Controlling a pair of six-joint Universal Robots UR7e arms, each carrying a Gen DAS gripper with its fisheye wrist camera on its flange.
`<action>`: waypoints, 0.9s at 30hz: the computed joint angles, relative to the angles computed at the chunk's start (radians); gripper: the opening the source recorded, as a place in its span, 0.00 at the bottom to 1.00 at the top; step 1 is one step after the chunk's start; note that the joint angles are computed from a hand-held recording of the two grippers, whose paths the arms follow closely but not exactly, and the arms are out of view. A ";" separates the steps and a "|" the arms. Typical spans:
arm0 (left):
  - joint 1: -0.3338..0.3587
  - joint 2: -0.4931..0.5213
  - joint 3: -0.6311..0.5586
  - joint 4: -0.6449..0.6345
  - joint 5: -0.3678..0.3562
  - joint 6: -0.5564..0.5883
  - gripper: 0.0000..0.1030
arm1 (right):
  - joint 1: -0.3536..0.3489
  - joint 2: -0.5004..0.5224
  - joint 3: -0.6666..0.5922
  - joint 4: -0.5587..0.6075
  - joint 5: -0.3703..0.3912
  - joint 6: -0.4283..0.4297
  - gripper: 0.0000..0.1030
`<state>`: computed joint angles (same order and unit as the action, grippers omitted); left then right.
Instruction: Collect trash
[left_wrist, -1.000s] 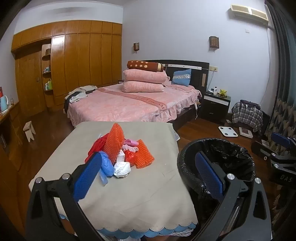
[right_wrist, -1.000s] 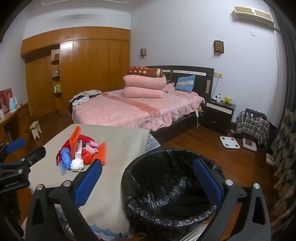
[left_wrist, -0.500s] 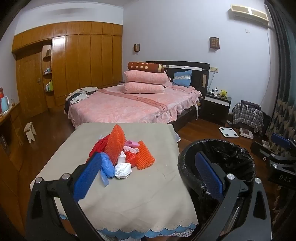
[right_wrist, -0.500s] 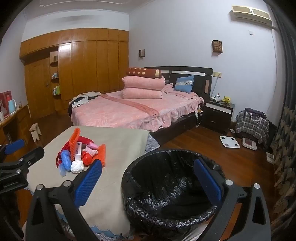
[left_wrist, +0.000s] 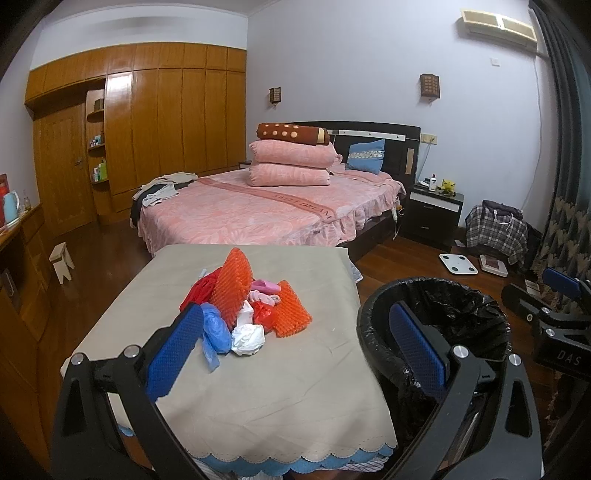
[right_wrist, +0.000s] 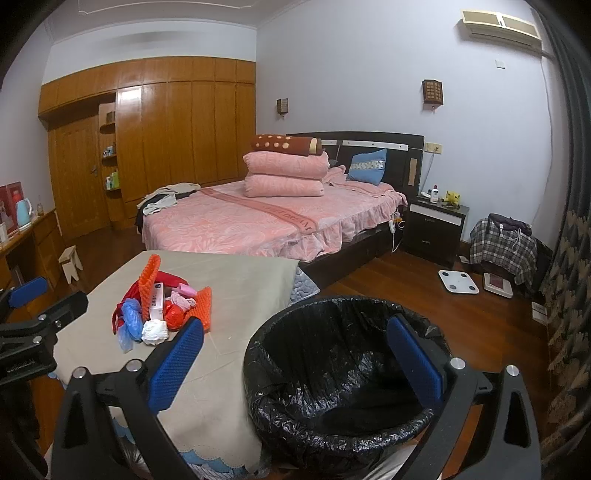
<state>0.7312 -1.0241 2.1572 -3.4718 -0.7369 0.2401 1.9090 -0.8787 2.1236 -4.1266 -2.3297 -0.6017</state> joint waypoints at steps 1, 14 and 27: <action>0.001 0.008 0.000 -0.010 -0.001 0.003 0.95 | -0.002 -0.005 0.007 -0.002 0.004 0.003 0.94; 0.002 -0.007 -0.002 0.010 0.000 0.000 0.95 | -0.001 0.003 0.009 -0.007 0.002 0.008 0.94; 0.001 -0.006 -0.003 0.009 0.002 0.001 0.95 | -0.012 0.015 0.010 -0.022 0.009 0.008 0.94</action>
<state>0.7319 -1.0305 2.1539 -3.4627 -0.7354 0.2411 1.8972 -0.8634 2.1335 -4.1489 -2.3206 -0.5932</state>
